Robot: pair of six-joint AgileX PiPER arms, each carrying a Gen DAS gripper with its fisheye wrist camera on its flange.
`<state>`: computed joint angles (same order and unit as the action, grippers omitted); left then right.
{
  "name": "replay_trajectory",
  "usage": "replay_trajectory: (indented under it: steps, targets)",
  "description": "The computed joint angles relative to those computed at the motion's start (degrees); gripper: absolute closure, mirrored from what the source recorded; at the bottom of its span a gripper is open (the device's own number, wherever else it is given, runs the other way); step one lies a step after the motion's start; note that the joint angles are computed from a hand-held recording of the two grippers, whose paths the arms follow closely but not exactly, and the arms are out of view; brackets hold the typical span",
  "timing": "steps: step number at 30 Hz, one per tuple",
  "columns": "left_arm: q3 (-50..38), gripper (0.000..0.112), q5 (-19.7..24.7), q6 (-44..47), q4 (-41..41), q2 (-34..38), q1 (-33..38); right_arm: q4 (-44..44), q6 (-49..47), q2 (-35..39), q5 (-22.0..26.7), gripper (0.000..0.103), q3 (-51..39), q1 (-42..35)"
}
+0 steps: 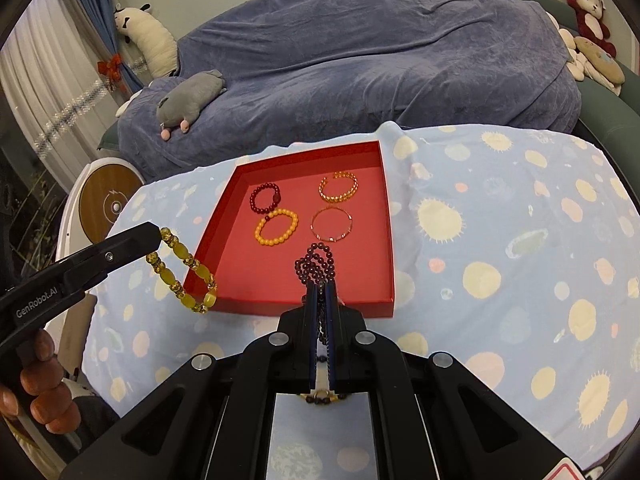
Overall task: Organize jewelry
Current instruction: 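Carry both bracelets into the red box and open both grippers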
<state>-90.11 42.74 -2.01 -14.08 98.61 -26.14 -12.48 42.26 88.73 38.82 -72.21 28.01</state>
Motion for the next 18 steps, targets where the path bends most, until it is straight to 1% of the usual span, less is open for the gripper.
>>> replay_trajectory:
  steps: [3, 8, 10, 13, 18]
  targets:
    - [-4.9, 0.103, 1.0, 0.3, -0.7, 3.8, 0.7, 2.6, -3.3, 4.0, -0.4, 0.099, -3.9, -1.6]
    - [-10.8, 0.103, 2.2, 1.4, -4.4, 9.6, 2.7, 7.7, -7.7, 10.5, -1.1, 0.099, -8.5, -3.7]
    - [-12.4, 0.103, 2.5, 1.5, -4.7, 11.7, 3.1, 10.2, -9.3, 12.5, -1.9, 0.099, -9.2, -4.6]
    - [-14.3, 0.103, 3.2, 1.6, -5.1, 14.9, 3.7, 11.8, -10.1, 15.4, -2.3, 0.099, -10.4, -5.1]
    - [-14.1, 0.103, 2.6, 1.3, -4.2, 18.4, 4.3, 13.3, -11.4, 19.2, -2.3, 0.099, -12.0, -5.8]
